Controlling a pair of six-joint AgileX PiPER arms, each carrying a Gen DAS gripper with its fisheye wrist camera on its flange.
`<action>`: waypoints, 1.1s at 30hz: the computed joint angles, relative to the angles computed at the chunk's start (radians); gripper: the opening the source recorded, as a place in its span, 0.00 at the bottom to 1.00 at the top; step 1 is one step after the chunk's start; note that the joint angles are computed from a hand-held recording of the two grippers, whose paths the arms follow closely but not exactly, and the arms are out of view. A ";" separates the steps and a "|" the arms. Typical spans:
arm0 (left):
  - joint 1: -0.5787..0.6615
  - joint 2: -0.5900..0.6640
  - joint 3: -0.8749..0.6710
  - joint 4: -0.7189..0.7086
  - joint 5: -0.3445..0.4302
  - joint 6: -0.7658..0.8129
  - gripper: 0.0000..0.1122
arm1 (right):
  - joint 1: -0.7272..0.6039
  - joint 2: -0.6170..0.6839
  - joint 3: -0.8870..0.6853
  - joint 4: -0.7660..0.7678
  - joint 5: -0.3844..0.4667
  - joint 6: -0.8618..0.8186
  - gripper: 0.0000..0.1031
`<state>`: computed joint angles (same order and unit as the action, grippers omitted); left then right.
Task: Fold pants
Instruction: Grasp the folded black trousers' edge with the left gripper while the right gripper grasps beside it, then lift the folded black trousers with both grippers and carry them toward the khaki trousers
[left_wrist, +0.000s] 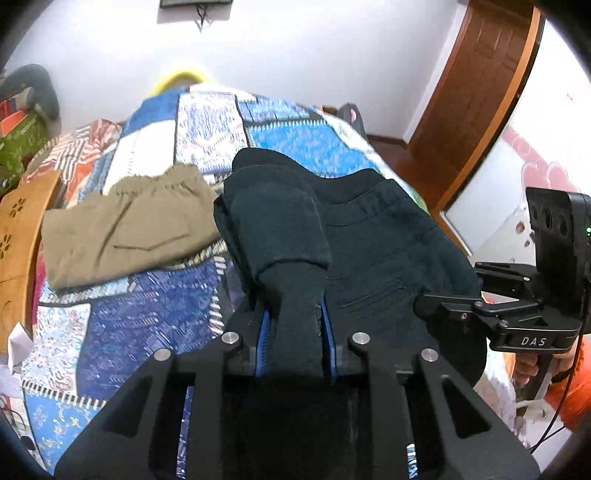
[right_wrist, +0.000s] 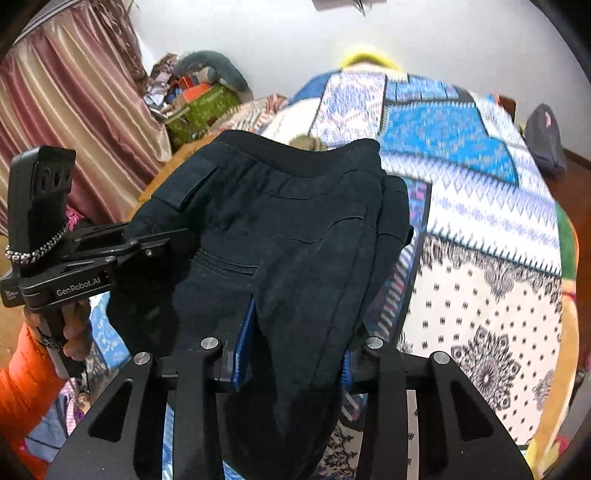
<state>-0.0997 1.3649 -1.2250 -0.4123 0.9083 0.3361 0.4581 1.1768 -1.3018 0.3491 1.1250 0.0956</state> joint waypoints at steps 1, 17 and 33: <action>0.010 -0.004 -0.013 -0.007 0.004 0.005 0.21 | 0.003 0.006 -0.022 -0.004 -0.001 0.004 0.33; 0.260 0.111 -0.385 -0.107 0.114 0.115 0.21 | 0.116 0.282 -0.446 -0.119 -0.063 0.021 0.32; 0.394 0.505 -0.699 -0.068 0.090 0.157 0.21 | 0.175 0.742 -0.909 -0.169 -0.038 0.011 0.32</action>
